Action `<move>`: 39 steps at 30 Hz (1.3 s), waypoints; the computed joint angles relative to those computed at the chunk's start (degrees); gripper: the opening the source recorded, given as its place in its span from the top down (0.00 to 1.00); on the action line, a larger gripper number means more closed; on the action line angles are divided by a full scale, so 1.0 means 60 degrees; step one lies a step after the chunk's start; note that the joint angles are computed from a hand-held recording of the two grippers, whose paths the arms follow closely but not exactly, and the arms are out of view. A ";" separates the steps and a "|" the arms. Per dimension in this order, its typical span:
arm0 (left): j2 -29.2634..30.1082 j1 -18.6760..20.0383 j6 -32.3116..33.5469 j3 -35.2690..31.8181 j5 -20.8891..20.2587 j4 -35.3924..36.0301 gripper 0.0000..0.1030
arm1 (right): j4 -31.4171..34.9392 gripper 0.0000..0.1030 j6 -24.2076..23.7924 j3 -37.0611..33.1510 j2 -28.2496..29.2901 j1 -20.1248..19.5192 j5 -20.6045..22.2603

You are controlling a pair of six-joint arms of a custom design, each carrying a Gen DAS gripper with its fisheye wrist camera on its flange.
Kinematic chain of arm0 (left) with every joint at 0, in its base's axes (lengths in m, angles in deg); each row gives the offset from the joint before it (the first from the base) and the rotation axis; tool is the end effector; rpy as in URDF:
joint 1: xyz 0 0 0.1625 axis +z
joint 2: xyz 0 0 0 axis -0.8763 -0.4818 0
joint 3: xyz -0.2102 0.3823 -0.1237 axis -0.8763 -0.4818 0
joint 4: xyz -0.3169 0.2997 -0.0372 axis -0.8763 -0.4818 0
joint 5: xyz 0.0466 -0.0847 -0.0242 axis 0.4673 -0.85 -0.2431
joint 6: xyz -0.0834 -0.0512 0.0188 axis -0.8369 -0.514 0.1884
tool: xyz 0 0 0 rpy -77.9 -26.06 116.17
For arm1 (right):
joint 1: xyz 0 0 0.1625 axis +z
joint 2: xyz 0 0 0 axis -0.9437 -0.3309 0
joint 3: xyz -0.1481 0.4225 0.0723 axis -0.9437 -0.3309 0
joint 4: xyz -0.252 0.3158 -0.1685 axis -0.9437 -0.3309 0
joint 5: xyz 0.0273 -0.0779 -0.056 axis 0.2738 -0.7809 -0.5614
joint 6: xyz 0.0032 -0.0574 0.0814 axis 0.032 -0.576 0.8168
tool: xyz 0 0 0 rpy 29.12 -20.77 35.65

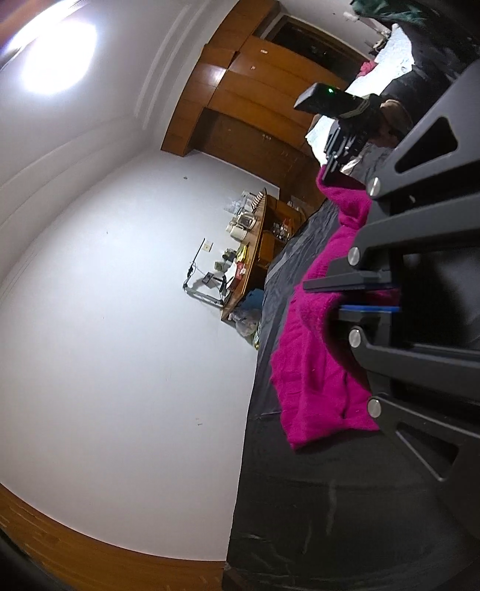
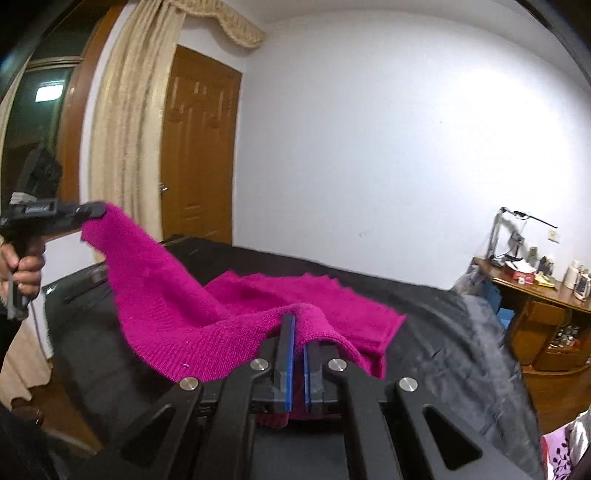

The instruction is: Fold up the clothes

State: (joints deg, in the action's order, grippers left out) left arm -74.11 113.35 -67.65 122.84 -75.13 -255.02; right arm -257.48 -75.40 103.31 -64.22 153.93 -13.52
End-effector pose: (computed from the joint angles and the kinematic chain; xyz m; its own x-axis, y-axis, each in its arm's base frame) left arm -0.2730 -0.5790 0.2003 -0.7188 0.6762 -0.1616 0.6031 0.4907 -0.6289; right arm 0.0728 -0.4558 0.2912 -0.6482 -0.1120 0.7532 -0.7384 0.3341 -0.5858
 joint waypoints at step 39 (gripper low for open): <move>0.6580 0.2538 -0.2462 -1.0354 0.0601 0.6084 0.19 | 0.8394 0.95 0.5989 -0.8289 0.3216 -0.1360 -0.0453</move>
